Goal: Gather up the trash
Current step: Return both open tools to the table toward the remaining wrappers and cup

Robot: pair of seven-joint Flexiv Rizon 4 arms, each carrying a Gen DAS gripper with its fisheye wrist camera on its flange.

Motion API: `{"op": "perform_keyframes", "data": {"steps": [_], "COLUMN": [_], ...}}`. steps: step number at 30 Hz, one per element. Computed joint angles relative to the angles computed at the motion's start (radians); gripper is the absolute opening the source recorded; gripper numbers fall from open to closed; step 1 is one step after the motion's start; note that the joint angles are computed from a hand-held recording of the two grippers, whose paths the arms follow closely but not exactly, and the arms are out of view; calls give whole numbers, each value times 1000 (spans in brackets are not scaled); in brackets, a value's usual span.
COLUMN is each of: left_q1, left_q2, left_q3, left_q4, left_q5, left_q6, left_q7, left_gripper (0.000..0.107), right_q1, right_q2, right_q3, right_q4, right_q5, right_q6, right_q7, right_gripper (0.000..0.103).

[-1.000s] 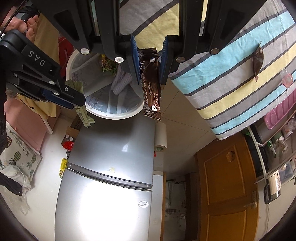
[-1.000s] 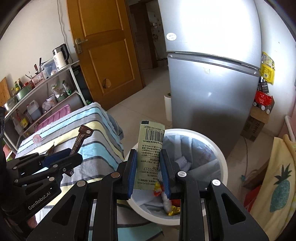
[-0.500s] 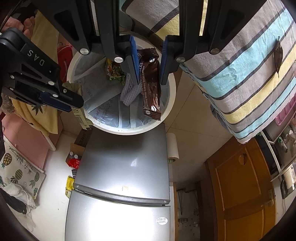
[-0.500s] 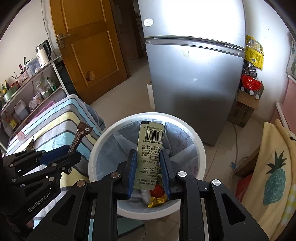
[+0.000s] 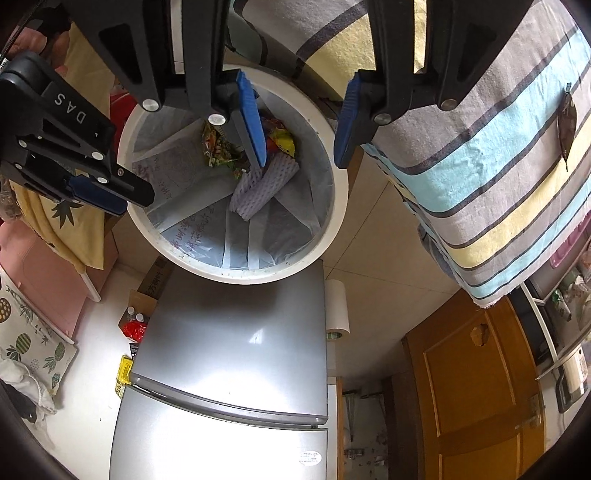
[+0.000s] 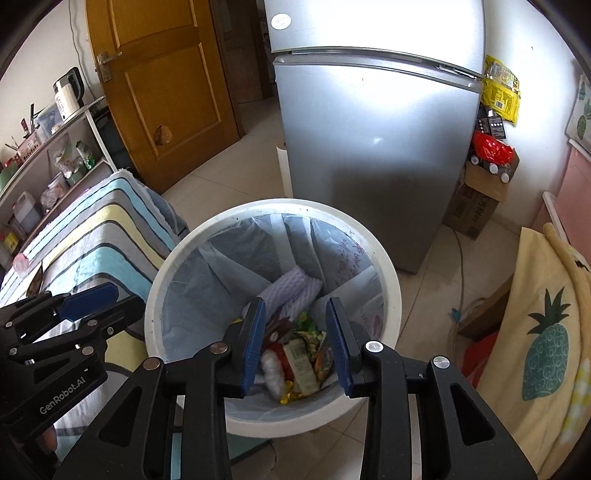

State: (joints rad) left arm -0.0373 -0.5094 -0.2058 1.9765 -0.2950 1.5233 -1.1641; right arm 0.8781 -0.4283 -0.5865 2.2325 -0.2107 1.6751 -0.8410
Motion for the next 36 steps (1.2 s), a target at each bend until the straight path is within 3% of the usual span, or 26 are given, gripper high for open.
{"op": "perform_keyframes", "data": {"steps": [15, 22, 29, 32, 36], "left_q1": [135, 272, 444, 505, 574], "left_q2": [83, 133, 180, 196, 217], "left_q3": [-106, -199, -303, -321, -326], "left_q4": [107, 175, 242, 265, 289], "left_q5": [-44, -56, -45, -25, 0], "left_q6": [94, 137, 172, 187, 195], "left_q7": [38, 36, 14, -9, -41], "left_gripper": [45, 45, 45, 45, 45], "right_q1": [166, 233, 225, 202, 162], "right_q2": [17, 15, 0, -8, -24], "right_q3": [-131, -155, -98, -53, 13], "right_q4": [10, -9, -60, -92, -138], "right_q5": [28, 46, 47, 34, 9], "right_q6": [14, 23, 22, 18, 10], "right_q7": [-3, -21, -29, -24, -10], "right_gripper": [36, 36, 40, 47, 47]}}
